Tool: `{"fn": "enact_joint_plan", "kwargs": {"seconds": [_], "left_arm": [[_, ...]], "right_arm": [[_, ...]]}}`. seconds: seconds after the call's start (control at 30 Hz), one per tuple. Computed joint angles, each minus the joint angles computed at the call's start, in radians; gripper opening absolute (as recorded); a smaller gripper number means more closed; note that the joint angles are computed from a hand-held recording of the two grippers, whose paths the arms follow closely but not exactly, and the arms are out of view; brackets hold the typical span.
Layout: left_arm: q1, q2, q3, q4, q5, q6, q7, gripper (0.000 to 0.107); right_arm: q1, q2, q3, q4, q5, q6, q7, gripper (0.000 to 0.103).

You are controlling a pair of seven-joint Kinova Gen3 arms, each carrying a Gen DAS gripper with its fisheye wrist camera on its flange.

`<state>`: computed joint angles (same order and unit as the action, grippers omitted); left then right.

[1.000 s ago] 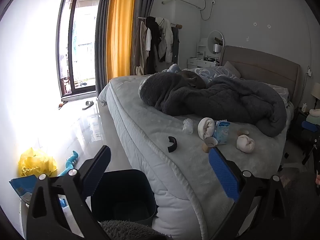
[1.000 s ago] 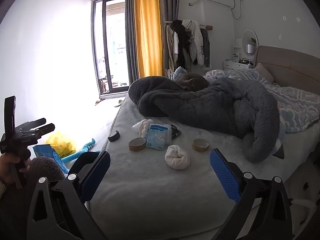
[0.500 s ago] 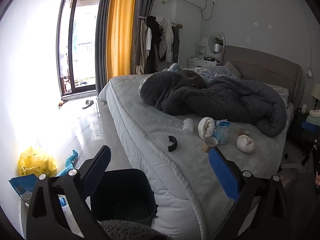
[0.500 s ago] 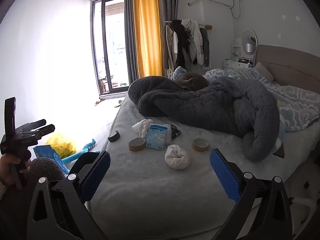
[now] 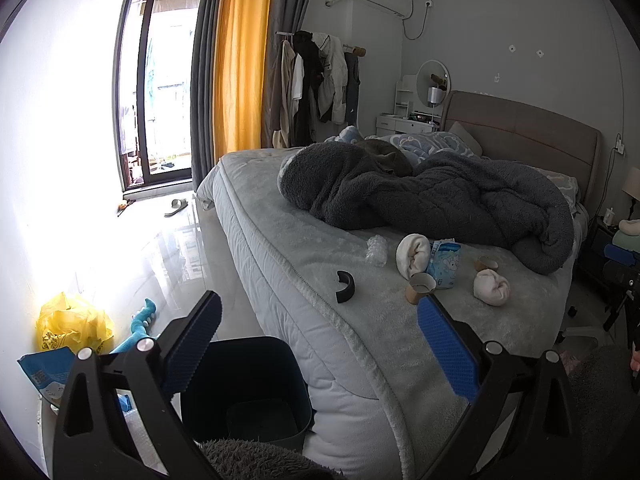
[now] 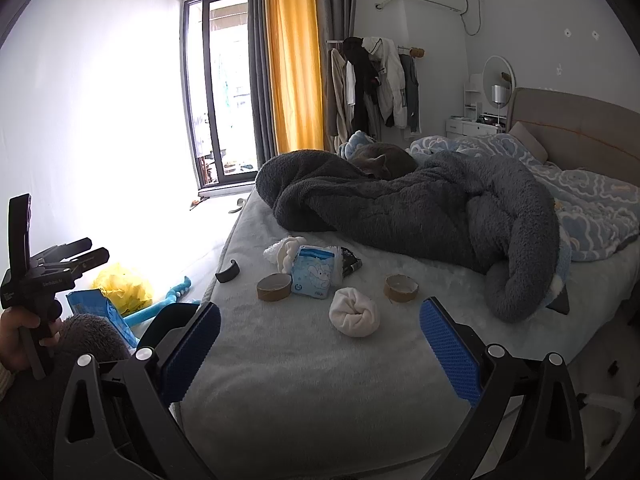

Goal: Collect trash

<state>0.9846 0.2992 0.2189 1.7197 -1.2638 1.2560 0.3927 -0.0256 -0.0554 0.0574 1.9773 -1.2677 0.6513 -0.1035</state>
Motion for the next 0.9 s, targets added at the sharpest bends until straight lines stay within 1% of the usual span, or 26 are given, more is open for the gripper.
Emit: {"fn": "enact_joint_plan", "kwargs": {"seconds": [0.77,0.8,0.9], "left_arm": [[-0.001,-0.001,0.000,-0.001,0.002,-0.002,0.000,0.100],[-0.001,0.000,0.000,-0.001,0.003,-0.002,-0.001,0.100],[-0.001,-0.001,0.000,-0.001,0.003,-0.002,-0.001,0.100]], "right_arm": [[-0.002,0.003,-0.003,-0.011,0.012,0.000,-0.019,0.101],[0.000,0.001,0.001,0.000,0.002,0.002,-0.004,0.101],[0.000,0.002,0.000,-0.001,0.004,0.002,-0.007,0.101]]}}
